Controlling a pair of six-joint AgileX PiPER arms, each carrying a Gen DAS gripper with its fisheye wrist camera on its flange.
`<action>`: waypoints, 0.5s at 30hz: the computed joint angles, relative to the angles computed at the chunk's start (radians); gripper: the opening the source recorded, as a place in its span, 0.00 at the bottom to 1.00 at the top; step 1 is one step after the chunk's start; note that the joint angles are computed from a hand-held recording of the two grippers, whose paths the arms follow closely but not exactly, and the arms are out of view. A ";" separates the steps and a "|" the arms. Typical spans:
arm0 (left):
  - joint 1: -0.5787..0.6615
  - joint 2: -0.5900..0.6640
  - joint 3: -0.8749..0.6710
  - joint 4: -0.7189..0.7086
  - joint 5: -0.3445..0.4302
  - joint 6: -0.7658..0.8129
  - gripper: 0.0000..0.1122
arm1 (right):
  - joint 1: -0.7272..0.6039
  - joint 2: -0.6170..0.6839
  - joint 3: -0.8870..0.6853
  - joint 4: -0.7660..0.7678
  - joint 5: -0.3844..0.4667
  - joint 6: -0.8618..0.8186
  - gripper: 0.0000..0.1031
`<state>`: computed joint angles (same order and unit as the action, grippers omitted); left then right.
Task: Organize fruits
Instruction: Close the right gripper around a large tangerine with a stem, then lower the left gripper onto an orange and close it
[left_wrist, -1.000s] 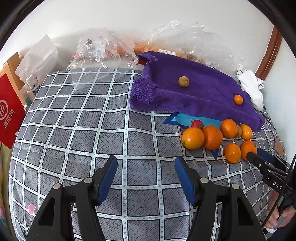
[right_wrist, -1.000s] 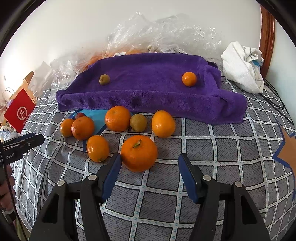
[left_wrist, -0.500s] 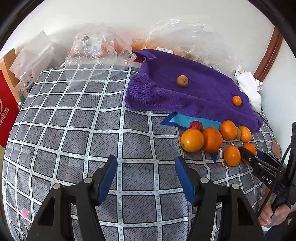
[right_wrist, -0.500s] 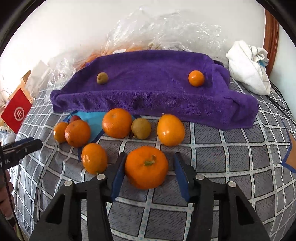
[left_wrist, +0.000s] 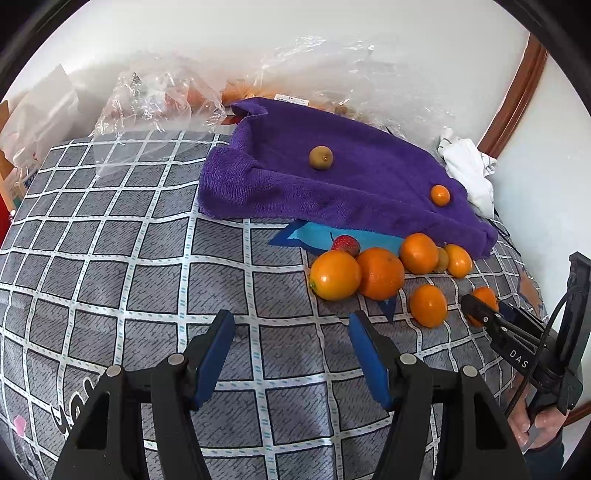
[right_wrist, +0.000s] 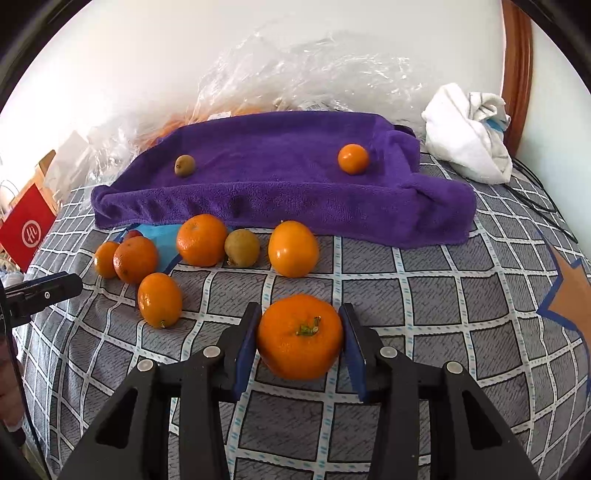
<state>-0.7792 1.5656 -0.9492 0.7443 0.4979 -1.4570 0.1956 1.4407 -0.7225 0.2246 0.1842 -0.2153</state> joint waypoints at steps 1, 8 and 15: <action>-0.003 0.002 -0.001 -0.001 -0.001 -0.003 0.56 | -0.005 0.001 -0.001 0.030 0.002 -0.030 0.41; -0.036 0.006 -0.009 0.039 0.002 -0.035 0.55 | -0.003 -0.007 0.007 0.011 0.000 -0.007 0.41; -0.066 0.080 -0.116 0.073 0.103 -0.017 0.53 | -0.010 -0.007 0.009 0.054 0.003 -0.045 0.41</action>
<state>-0.8456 1.6460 -1.0649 0.8175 0.6009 -1.4735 0.1851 1.4337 -0.7134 0.2786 0.1871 -0.2599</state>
